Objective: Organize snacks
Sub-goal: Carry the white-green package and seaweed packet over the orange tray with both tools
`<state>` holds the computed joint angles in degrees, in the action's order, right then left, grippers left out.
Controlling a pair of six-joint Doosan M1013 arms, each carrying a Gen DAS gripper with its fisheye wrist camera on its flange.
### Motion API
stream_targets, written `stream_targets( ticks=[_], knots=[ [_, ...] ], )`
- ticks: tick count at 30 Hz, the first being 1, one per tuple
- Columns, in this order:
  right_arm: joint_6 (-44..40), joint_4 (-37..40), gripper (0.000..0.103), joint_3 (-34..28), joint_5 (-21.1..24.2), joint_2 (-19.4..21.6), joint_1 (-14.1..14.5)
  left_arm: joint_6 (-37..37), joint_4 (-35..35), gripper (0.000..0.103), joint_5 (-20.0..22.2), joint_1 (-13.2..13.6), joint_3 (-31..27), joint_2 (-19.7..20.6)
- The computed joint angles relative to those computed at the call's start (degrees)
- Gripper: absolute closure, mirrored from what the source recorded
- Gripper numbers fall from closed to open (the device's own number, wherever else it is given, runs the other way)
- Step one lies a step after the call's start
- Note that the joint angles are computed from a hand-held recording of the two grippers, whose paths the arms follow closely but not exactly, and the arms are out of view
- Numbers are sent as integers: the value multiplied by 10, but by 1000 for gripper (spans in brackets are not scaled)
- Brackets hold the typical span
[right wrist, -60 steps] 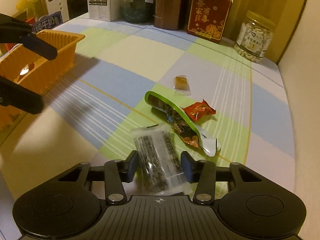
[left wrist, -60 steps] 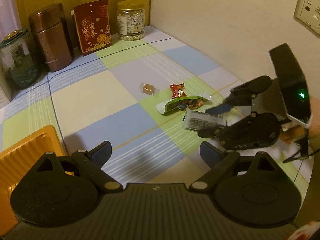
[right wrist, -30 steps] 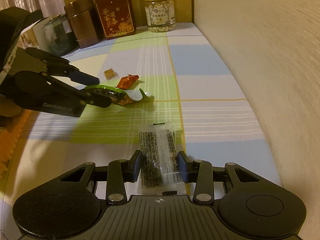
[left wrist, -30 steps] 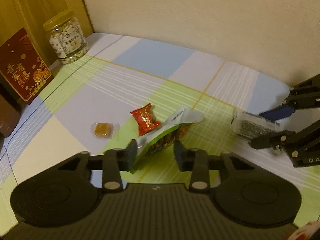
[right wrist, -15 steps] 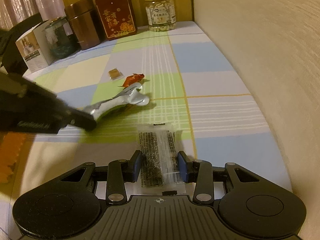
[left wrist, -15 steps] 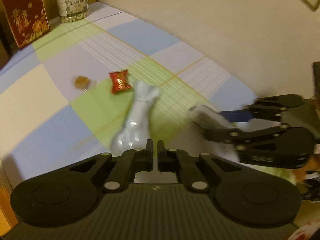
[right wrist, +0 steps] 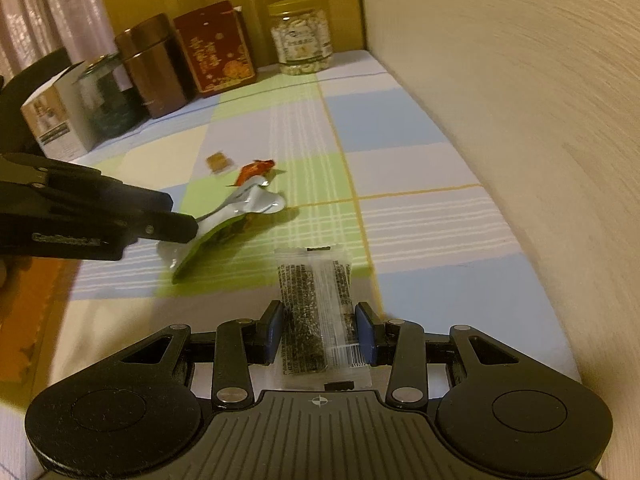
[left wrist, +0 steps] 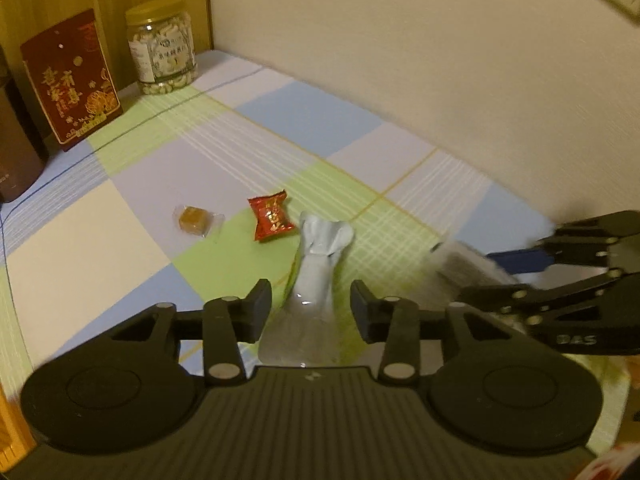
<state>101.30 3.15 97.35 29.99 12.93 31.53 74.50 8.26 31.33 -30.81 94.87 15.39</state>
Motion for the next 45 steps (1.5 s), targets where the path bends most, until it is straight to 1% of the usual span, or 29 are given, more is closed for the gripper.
stream_targets(
  ticks=[3, 9, 10, 11, 12, 16, 18, 21, 29, 33, 39, 45],
  knots=[
    [30, -17, 64, 2, -2, 0, 0, -4, 1, 64, 2, 3, -6, 13],
    [41, -20, 64, 5, -3, -1, -2, -19, -7, 65, 4, 4, -13, 28],
    [41, -20, 64, 6, -4, -1, -2, -27, -6, 65, 8, 4, -13, 28],
    [42, -20, 64, 6, -5, -1, -2, -43, -1, 71, 8, 3, -13, 28],
    [46, -23, 64, 6, -6, -1, -2, -58, 6, 74, 7, 2, -12, 28],
    [56, -32, 64, 5, -7, -1, 1, -71, 4, 74, 16, -1, -11, 24],
    [57, -33, 64, 4, -6, -1, 2, -91, 10, 74, 21, -4, -7, 18],
    [55, -30, 64, 4, -2, -1, 3, -125, 1, 74, 18, -8, 6, 7],
    [58, -35, 64, 3, 16, -15, 10, -235, 42, 75, 29, -35, 42, -36],
    [70, -48, 64, 2, 26, -28, 20, -295, 79, 75, 33, -53, 62, -66],
    [98, -63, 64, 2, 43, -50, 39, -410, 150, 75, 46, -79, 90, -111],
    [124, -86, 64, 0, 56, -73, 64, -487, 205, 75, 69, -105, 110, -154]
  ],
)
